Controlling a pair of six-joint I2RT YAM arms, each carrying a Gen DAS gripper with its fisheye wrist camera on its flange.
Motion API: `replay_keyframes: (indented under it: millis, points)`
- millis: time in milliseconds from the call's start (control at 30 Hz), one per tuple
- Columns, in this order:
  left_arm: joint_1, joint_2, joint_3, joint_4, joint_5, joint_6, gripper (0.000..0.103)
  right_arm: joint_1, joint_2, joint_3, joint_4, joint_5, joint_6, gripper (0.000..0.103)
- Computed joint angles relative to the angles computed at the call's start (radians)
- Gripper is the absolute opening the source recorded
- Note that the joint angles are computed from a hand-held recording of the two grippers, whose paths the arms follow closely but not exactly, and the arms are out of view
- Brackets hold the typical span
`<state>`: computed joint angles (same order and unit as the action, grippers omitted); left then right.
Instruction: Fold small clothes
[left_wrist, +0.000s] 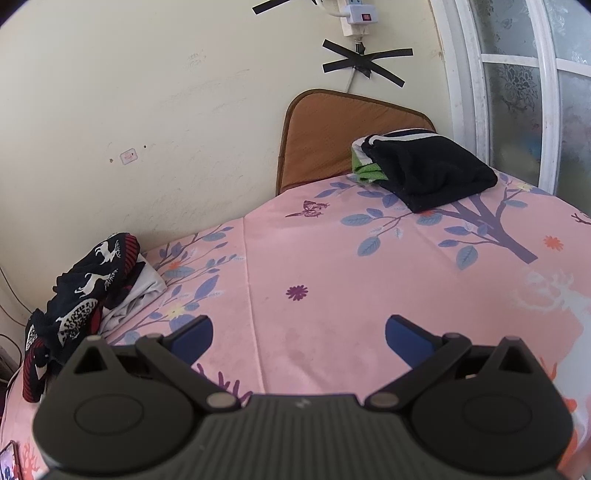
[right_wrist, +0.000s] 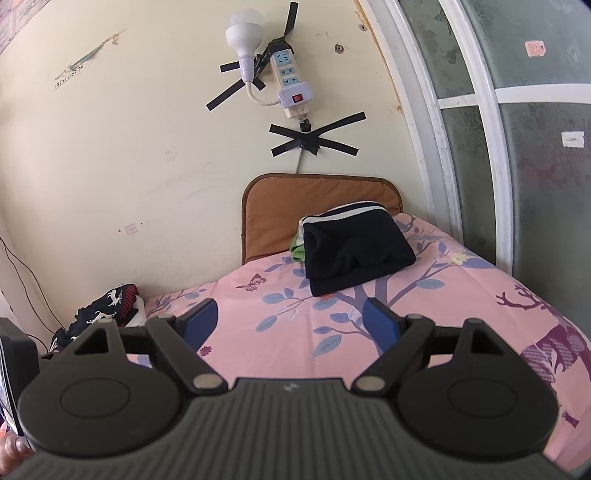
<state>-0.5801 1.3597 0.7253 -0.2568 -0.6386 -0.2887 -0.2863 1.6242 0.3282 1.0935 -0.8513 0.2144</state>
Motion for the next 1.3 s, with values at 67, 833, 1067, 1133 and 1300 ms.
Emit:
replay_keyframes:
  millis: [67,833,1067,1133,1300]
  points:
    - [0.0,0.001,0.001,-0.001,-0.001,0.0,0.103,0.0,0.001,-0.001,0.002,0.0,0.0,0.087]
    - [0.002,0.049,0.004,0.004,-0.006,0.003,0.103,-0.001,0.014,0.009,-0.011,-0.005,0.005,0.087]
    - [-0.001,0.057,0.003,0.007,-0.015,0.0,0.103,-0.003,0.023,0.011,-0.004,-0.008,0.004,0.087]
    - [0.0,0.058,0.002,0.007,-0.016,0.0,0.103,-0.003,0.025,0.011,-0.003,-0.009,0.005,0.087]
    - [0.003,0.059,0.0,0.005,-0.017,-0.001,0.103,-0.001,0.031,0.012,0.0,-0.006,0.007,0.087]
